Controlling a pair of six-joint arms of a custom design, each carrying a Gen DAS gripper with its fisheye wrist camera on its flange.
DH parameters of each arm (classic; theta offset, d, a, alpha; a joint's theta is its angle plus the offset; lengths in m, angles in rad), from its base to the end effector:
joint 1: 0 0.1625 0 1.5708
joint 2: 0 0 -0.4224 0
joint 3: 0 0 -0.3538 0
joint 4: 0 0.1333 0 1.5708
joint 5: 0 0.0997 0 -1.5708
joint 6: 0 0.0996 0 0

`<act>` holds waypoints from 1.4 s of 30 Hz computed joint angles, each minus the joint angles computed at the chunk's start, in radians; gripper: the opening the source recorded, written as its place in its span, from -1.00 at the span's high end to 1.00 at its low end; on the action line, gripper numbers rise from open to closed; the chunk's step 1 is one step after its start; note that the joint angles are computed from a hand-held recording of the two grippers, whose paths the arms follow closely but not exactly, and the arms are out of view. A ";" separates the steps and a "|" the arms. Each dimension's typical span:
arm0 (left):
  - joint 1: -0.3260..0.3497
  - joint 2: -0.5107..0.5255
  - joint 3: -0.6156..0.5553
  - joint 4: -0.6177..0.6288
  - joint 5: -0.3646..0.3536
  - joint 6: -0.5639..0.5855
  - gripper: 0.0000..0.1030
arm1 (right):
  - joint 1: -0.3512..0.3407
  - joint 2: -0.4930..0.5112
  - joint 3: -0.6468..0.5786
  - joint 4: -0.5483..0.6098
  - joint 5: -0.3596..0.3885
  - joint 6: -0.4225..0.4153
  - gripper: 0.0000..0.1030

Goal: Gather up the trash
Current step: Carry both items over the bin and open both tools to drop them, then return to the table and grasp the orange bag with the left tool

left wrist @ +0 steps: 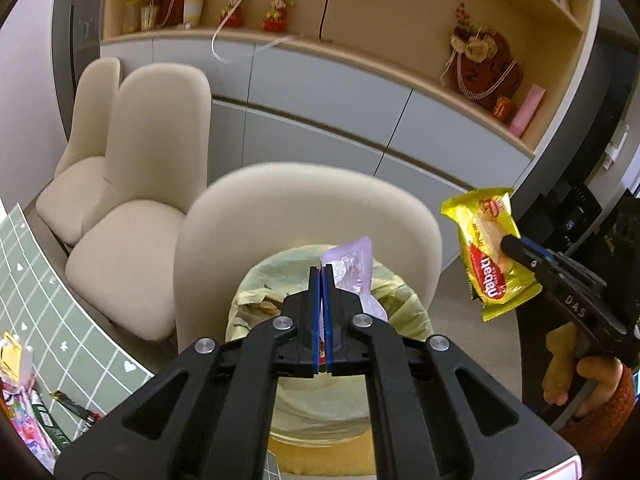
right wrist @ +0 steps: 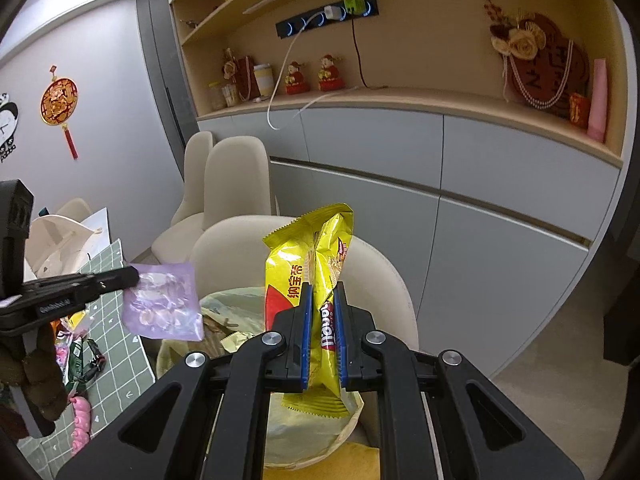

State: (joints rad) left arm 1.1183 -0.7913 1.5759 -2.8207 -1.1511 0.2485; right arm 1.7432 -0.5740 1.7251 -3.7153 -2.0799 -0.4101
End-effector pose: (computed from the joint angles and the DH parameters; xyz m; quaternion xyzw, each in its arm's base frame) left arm -0.1397 -0.6851 0.1764 0.2817 0.9103 -0.2450 0.1787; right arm 0.1909 -0.6023 0.1048 0.1294 -0.8495 0.4317 0.2745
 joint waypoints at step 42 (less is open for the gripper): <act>0.093 -0.261 0.278 0.015 0.083 -0.227 0.06 | 0.027 0.172 -0.197 0.221 0.073 0.035 0.27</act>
